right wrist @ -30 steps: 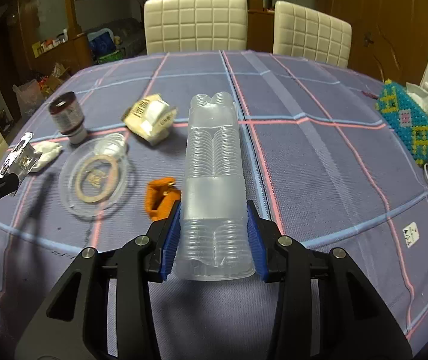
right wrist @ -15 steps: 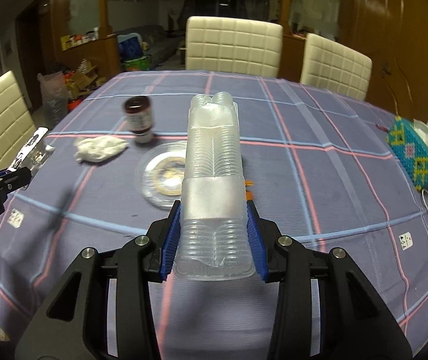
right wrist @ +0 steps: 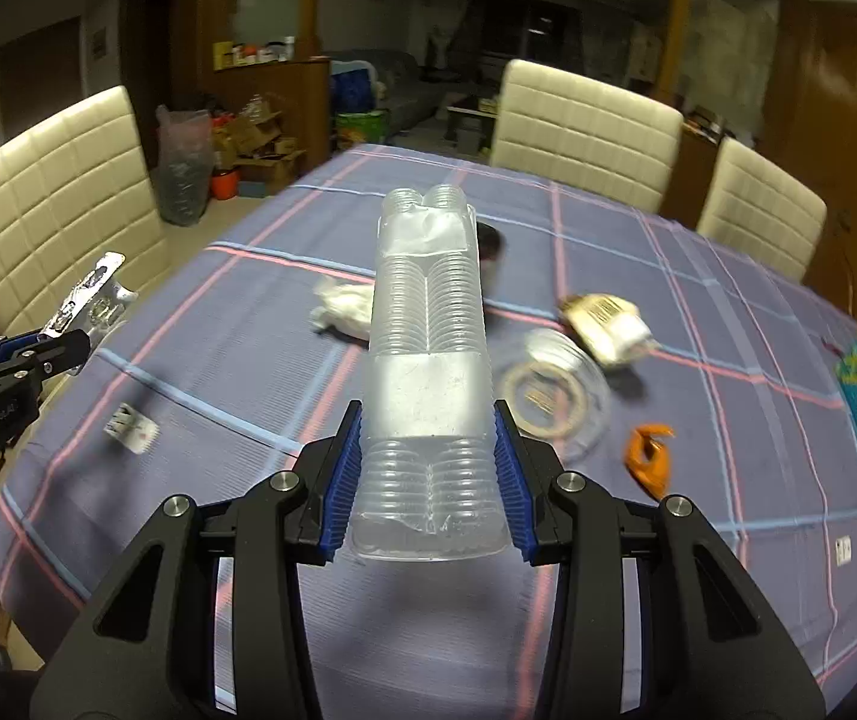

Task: Collect trash
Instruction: 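Carry the blister pack with the left tool while the right tool carries the cup stack to the bin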

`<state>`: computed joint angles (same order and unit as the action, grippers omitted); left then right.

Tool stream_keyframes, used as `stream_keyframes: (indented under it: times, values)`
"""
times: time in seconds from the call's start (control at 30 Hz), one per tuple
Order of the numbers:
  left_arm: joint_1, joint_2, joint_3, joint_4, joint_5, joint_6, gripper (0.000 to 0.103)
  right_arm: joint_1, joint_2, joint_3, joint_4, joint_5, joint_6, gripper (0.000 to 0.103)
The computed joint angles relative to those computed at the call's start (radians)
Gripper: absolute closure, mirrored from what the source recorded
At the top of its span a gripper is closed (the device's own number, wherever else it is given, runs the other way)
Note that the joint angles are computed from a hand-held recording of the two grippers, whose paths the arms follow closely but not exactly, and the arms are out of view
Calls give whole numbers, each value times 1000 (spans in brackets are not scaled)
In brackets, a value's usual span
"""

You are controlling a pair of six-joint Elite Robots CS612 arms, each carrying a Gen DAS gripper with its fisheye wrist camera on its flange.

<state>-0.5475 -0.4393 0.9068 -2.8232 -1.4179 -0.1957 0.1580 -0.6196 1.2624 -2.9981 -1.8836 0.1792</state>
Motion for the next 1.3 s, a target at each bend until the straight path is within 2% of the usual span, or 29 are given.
stream_keyframes:
  times: [0.63, 0.97, 1.3]
  values:
    - [56, -10, 39, -28, 96, -73, 82, 62, 107, -231, 127, 60, -125, 60]
    - [81, 6, 18, 16, 132, -116, 82, 79, 169, -357, 211, 110, -177, 60]
    - [88, 28, -20, 59, 167, -120, 82, 89, 230, -476, 288, 158, -205, 60]
